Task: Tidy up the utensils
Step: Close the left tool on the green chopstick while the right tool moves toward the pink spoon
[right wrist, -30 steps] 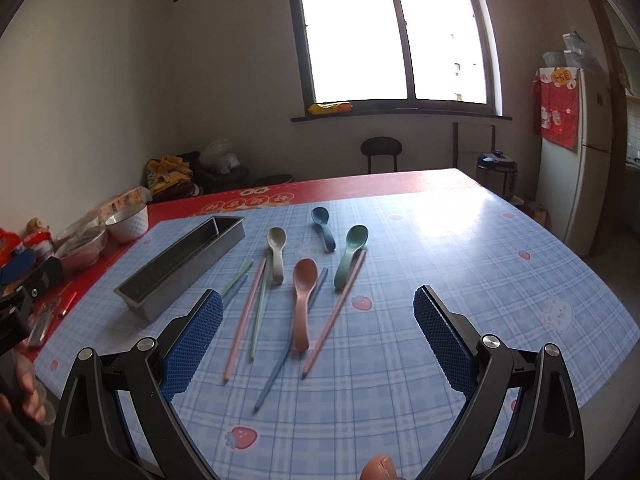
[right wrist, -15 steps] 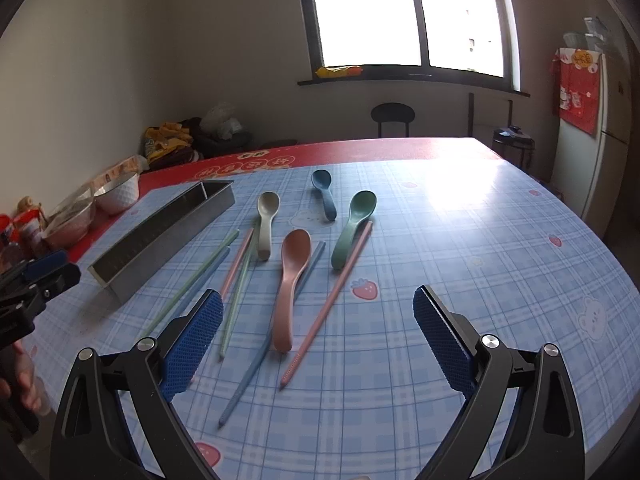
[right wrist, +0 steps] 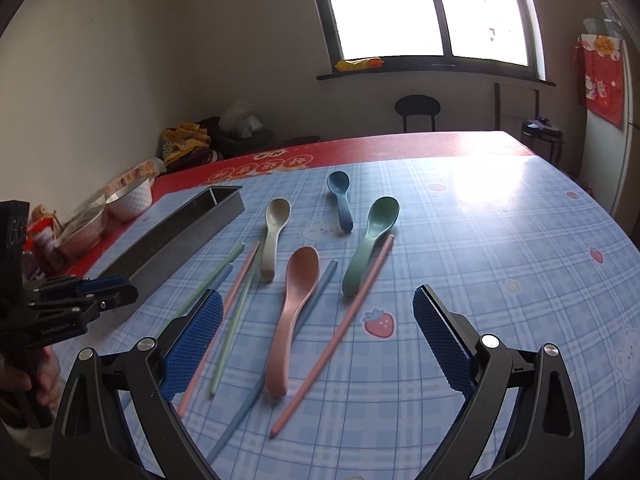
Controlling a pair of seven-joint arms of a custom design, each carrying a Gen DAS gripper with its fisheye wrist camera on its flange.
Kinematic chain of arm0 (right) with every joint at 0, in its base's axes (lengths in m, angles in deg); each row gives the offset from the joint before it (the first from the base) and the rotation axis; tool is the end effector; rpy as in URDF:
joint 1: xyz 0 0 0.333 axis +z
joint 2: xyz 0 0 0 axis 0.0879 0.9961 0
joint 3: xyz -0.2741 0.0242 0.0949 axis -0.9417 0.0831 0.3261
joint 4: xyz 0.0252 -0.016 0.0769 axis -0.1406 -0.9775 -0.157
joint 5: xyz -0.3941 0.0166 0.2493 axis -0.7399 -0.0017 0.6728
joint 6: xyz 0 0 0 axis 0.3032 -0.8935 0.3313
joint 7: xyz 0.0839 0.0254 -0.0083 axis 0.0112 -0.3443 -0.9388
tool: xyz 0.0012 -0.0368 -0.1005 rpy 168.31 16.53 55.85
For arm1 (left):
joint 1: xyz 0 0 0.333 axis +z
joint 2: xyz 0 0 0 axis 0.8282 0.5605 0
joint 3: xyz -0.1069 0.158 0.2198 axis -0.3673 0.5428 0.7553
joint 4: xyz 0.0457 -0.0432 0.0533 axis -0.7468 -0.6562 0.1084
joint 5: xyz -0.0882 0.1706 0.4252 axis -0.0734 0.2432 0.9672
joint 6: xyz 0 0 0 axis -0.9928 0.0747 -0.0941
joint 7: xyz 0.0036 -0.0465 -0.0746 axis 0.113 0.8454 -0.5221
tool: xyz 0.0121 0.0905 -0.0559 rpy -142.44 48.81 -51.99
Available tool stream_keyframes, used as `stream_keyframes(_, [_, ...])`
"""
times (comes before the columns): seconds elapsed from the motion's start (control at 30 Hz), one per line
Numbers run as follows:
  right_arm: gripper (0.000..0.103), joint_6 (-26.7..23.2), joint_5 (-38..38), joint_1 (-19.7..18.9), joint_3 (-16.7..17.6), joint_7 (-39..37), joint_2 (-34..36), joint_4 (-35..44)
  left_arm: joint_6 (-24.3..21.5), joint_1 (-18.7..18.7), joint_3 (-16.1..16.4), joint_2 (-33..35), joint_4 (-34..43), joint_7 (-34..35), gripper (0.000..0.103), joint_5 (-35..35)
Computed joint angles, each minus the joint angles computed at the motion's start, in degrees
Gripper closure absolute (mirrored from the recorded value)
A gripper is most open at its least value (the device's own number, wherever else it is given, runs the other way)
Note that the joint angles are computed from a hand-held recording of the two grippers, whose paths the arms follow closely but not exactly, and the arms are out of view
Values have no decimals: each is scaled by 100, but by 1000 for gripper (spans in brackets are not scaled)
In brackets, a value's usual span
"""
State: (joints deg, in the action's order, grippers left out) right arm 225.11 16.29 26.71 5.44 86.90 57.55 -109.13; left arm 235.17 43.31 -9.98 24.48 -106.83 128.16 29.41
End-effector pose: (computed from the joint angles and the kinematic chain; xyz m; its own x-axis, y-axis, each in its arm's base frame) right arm 0.5682 0.1112 0.4633 0.2453 -0.9412 -0.2325 -0.5788 0.0502 -0.8139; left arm 0.5673 -0.1153 0.4818 -0.2815 -0.9574 0.0642 -0.6751 0.1501 -0.7223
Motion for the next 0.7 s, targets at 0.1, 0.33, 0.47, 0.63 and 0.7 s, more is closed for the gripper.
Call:
stream_keyframes(0.1, [10, -179, 174, 27, -86, -302, 176, 214, -33, 93, -151, 199, 171, -193, 75, 218])
stream_keyframes(0.33, [24, -812, 517, -345, 6, -742, 447, 570, -441, 413, -454, 794, 755, -981, 75, 830])
stream_keyframes(0.47, [26, -1004, 773, -518, 95, -1028, 546, 679, -659, 598, -600, 1026, 970, -1423, 76, 1304])
stream_keyframes(0.63, [27, -1169, 1054, -659, 182, -1244, 614, 747, -860, 728, -742, 1219, 1170, -1983, 88, 2146])
stream_keyframes(0.7, [27, -1195, 1187, -691, 205, -1352, 611, 749, -935, 749, -760, 1298, 1258, -2128, 89, 2350])
